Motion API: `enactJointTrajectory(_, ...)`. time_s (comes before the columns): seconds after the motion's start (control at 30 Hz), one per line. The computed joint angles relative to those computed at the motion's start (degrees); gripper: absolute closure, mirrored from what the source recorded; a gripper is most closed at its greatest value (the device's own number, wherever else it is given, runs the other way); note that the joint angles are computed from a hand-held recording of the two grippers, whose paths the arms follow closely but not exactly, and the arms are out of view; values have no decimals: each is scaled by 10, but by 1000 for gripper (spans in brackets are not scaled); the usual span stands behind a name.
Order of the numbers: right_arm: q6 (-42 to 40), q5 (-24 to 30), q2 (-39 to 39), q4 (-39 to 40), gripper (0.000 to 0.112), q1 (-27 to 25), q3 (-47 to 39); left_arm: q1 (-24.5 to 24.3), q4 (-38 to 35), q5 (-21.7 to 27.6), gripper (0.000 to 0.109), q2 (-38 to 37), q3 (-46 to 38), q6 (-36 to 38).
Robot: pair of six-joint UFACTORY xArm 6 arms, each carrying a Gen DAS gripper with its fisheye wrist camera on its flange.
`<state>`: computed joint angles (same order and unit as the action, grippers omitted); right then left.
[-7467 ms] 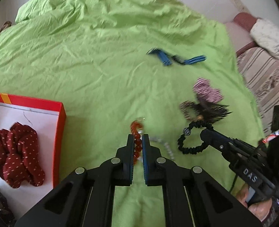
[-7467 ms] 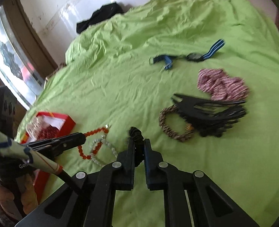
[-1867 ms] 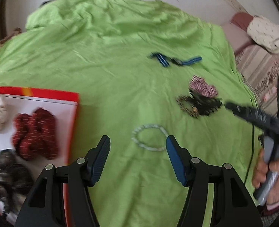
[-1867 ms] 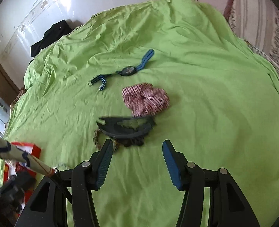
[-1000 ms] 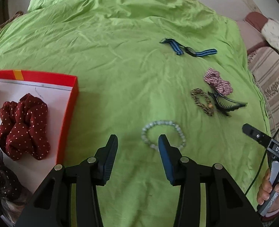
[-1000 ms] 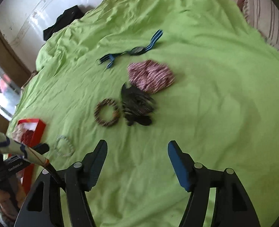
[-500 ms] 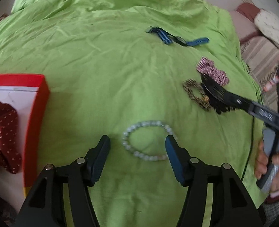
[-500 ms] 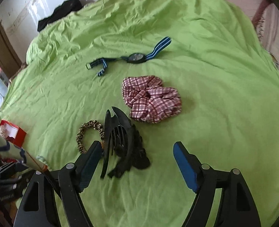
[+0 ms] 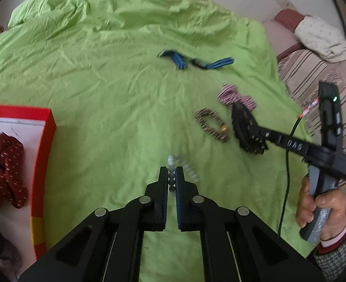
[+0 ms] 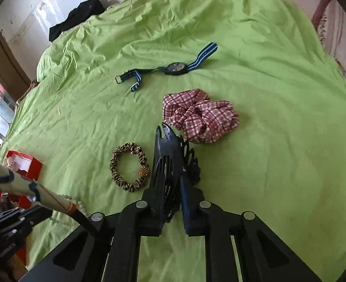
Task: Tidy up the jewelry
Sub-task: 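Grasp the pale green bead bracelet with the left tool while the right grasps the black claw clip, then carry the bead bracelet and black claw clip over the tray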
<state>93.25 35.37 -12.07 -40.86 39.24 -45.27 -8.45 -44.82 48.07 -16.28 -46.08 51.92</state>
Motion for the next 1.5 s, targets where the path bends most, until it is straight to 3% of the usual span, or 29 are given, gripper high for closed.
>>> enactJointTrajectory(0.13,21,22,-24,-4,109,20,7,27,-28,37,103,-31,-3,24)
enactJointTrajectory(0.3,23,68,-41,-5,109,51,-3,73,-53,75,103,-50,-18,42)
enactJointTrajectory(0.37,21,92,-39,-7,95,61,-12,93,-58,86,103,-49,-28,44)
enactJointTrajectory(0.43,27,79,-38,-5,36,58,-9,116,-65,99,103,-45,-40,46)
enactJointTrajectory(0.47,36,84,-37,-14,32,59,-10,128,-69,107,103,-42,-46,48)
enactJointTrajectory(0.53,35,104,-17,-16,32,59,-26,148,-71,114,103,-37,-57,50)
enactJointTrajectory(0.7,3,51,27,36,38,18,-29,187,-76,122,103,-13,-88,56)
enactJointTrajectory(0.77,2,30,37,49,57,8,-26,203,-78,129,103,3,-106,55)
enactJointTrajectory(0.8,2,11,40,59,77,2,-20,211,-78,132,103,7,-111,55)
enactJointTrajectory(0.9,16,2,37,55,77,1,-14,238,-81,147,103,29,-138,51)
enactJointTrajectory(1.2,56,103,14,3,77,63,-76,294,-54,141,103,74,-187,17)
enactJointTrajectory(1.33,34,113,59,-3,77,98,-154,312,-32,120,103,101,-207,4)
enactJointTrajectory(1.5,-42,94,179,28,77,127,-306,311,4,90,103,157,-244,-24)
